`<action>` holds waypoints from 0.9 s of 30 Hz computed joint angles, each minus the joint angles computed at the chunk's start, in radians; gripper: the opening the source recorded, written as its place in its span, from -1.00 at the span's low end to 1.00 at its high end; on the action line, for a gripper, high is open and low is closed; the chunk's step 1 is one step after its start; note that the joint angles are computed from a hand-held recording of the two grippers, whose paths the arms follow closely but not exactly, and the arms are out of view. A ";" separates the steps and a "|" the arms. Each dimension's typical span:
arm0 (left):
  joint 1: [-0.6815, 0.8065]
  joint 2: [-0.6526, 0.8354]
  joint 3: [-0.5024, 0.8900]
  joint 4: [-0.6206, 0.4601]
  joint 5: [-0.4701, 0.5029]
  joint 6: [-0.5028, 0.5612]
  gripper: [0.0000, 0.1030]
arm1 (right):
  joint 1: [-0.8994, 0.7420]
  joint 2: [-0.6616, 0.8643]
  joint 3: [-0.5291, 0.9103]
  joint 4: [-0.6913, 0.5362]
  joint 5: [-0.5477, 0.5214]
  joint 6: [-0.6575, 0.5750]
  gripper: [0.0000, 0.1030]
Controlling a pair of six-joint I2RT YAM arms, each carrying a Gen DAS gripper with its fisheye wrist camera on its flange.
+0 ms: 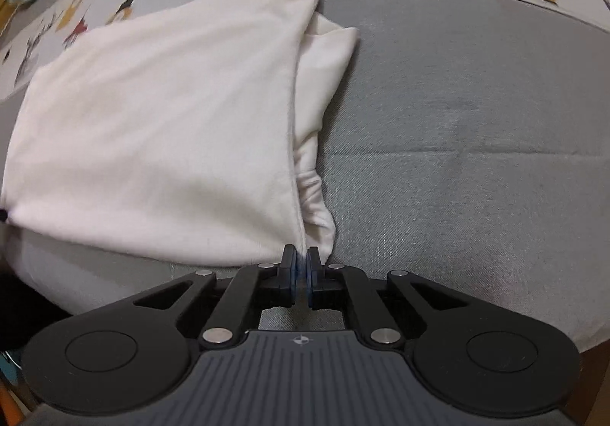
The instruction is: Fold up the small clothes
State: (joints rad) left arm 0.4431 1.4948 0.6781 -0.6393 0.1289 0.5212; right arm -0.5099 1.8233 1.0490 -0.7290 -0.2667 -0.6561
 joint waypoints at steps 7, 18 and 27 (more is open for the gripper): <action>0.033 -0.031 0.036 0.004 0.103 -0.016 -0.70 | -0.034 -0.010 0.018 0.041 -0.103 0.023 -0.69; -0.080 0.026 -0.006 0.107 -0.024 -0.083 -0.69 | 0.051 -0.004 -0.020 0.113 -0.010 0.046 -0.69; -0.158 0.068 0.015 0.185 -0.068 -0.189 -0.69 | 0.097 -0.038 -0.076 0.224 0.031 0.084 -0.40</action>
State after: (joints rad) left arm 0.2855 1.5624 0.6929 -0.4539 0.0609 0.3321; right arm -0.4125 1.7856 0.9733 -0.5046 -0.2360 -0.5718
